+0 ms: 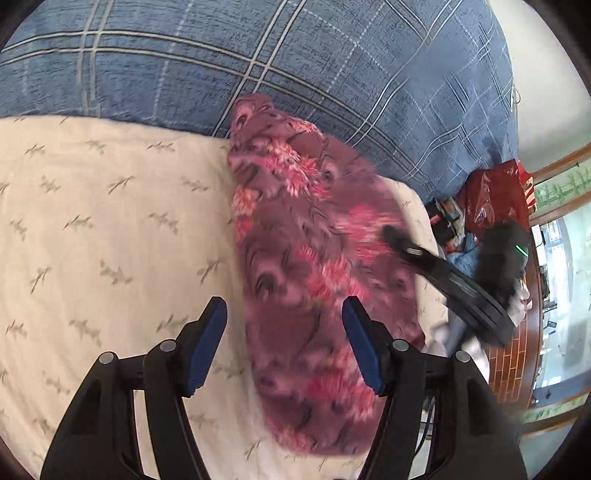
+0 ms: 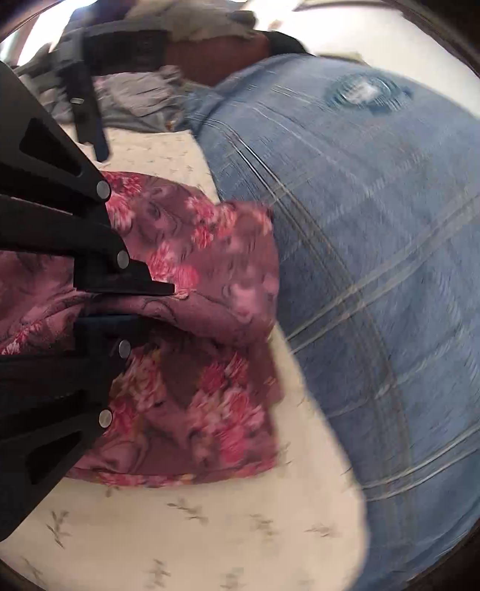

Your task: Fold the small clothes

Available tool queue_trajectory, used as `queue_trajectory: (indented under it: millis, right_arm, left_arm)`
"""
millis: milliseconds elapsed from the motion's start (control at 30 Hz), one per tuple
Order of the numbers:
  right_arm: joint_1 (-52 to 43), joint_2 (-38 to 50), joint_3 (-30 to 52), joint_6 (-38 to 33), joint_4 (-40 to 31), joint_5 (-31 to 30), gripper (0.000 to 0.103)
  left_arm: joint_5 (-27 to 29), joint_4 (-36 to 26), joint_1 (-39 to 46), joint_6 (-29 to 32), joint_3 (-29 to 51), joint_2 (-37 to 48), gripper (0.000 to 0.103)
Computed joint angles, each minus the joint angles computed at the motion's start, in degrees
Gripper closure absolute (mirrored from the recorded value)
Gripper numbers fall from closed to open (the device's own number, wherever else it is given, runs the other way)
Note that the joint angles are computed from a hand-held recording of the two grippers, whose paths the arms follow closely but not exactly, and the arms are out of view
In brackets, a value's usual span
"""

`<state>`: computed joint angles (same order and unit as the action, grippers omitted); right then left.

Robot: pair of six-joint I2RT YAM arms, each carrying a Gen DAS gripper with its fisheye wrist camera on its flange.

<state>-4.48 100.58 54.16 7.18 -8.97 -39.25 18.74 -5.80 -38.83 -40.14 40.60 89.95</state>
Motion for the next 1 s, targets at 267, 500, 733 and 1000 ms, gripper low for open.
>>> queue_trajectory:
  millis: [267, 500, 733, 1000]
  right_arm:
    - [-10.2, 4.8, -2.8, 2.5, 1.1, 1.7, 0.096]
    - [-16.1, -10.0, -12.3, -3.6, -2.1, -7.6, 0.085]
    - [-35.2, -26.6, -20.7, -32.3, -38.7, -25.7, 0.064]
    - [-36.5, -14.4, -26.8, -33.6, -41.6, -32.6, 0.051]
  left_arm:
    - [-8.4, -5.2, -7.9, 0.1, 10.9, 14.2, 0.038]
    - [-8.3, -2.9, -10.2, -1.5, -1.9, -4.9, 0.04]
    - [-7.8, 6.9, -23.1, -20.0, -22.8, -28.5, 0.027]
    - [-11.4, 20.8, -28.9, -29.9, -17.5, -10.1, 0.027]
